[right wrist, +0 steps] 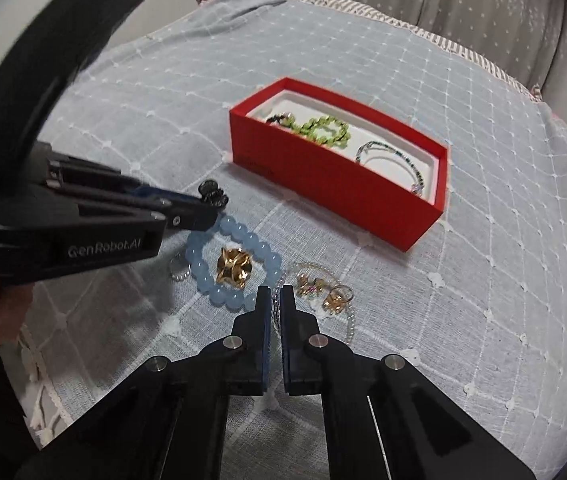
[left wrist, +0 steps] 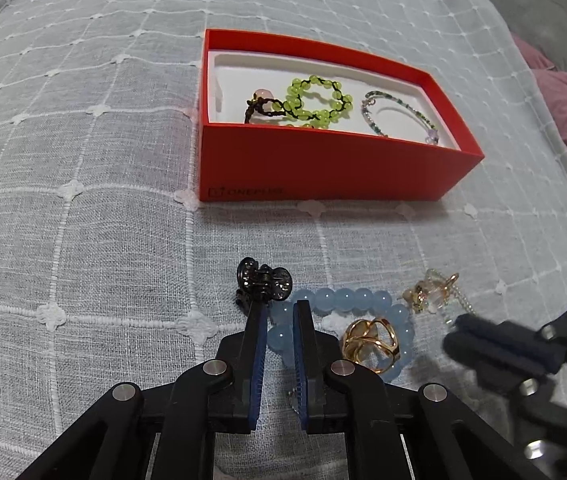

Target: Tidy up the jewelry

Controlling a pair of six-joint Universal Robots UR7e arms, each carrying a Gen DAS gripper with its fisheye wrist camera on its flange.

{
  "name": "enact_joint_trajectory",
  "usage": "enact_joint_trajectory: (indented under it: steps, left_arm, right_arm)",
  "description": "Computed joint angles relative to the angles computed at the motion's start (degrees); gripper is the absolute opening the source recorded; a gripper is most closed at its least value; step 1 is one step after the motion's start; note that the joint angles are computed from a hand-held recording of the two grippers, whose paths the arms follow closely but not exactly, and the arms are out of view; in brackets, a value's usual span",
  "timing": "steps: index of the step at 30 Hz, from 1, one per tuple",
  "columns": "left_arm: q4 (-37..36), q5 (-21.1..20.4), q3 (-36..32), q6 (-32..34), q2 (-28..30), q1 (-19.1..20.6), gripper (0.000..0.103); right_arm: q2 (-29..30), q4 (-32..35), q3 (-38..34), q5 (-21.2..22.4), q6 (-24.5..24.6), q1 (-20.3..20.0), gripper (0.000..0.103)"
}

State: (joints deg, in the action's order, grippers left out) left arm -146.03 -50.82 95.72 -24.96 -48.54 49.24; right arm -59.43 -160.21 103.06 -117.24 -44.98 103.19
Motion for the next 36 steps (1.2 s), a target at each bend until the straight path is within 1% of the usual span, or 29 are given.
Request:
enact_joint_trajectory:
  steps: [3, 6, 9, 12, 14, 18, 20, 21, 22, 30, 33, 36]
  left_arm:
    - [0.4, 0.12, -0.37, 0.34, 0.35, -0.02, 0.009]
    - [0.49, -0.76, -0.6, 1.19, 0.58, -0.03, 0.015]
    - [0.48, -1.03, -0.96, 2.12, 0.98, -0.11, 0.019]
    - [0.82, -1.63, -1.38, 1.8, 1.15, 0.18, 0.019]
    - [0.84, -2.17, -1.62, 1.19, 1.18, 0.53, 0.019]
    - [0.21, -1.71, -1.85, 1.4, 1.44, 0.66, 0.019]
    - [-0.11, -0.99, -1.76, 1.74, 1.54, 0.5, 0.014]
    - [-0.28, -0.58, -1.69, 2.01, 1.56, 0.37, 0.008]
    - [-0.69, -0.46, -1.54, 2.23, 1.47, 0.33, 0.005]
    - [-4.03, -1.34, -0.13, 2.92, -0.11, 0.27, 0.002]
    - [-2.71, -1.37, -0.42, 3.11, -0.15, 0.38, 0.003]
    - [-1.95, -1.77, -0.96, 1.62, 0.41, 0.88, 0.003]
  right_arm:
    - [-1.74, 1.89, -0.31, 3.67, 1.22, -0.52, 0.004]
    - [-3.44, 3.91, -0.69, 6.29, 2.45, -0.99, 0.004]
    - [-4.68, 5.99, -1.64, 8.36, 4.9, -1.67, 0.004]
    - [-5.42, 8.01, -3.05, 10.59, 8.13, -2.62, 0.004]
    - [-5.27, 8.89, -3.82, 11.07, 9.64, -2.92, 0.004]
    - [-5.36, 9.56, -4.4, 11.88, 11.38, -3.23, 0.004]
    - [-5.34, 8.73, -4.25, 11.52, 11.37, -3.2, 0.004]
    - [-5.48, 8.62, -4.1, 11.54, 11.47, -3.2, 0.004]
    - [-5.59, 8.66, -4.04, 11.52, 11.59, -3.2, 0.004]
    - [-5.59, 7.82, -4.01, 11.24, 11.79, -3.23, 0.004]
    - [-5.49, 7.04, -3.83, 10.75, 11.61, -3.13, 0.004]
    - [-5.34, 6.54, -3.54, 10.05, 11.09, -2.88, 0.004]
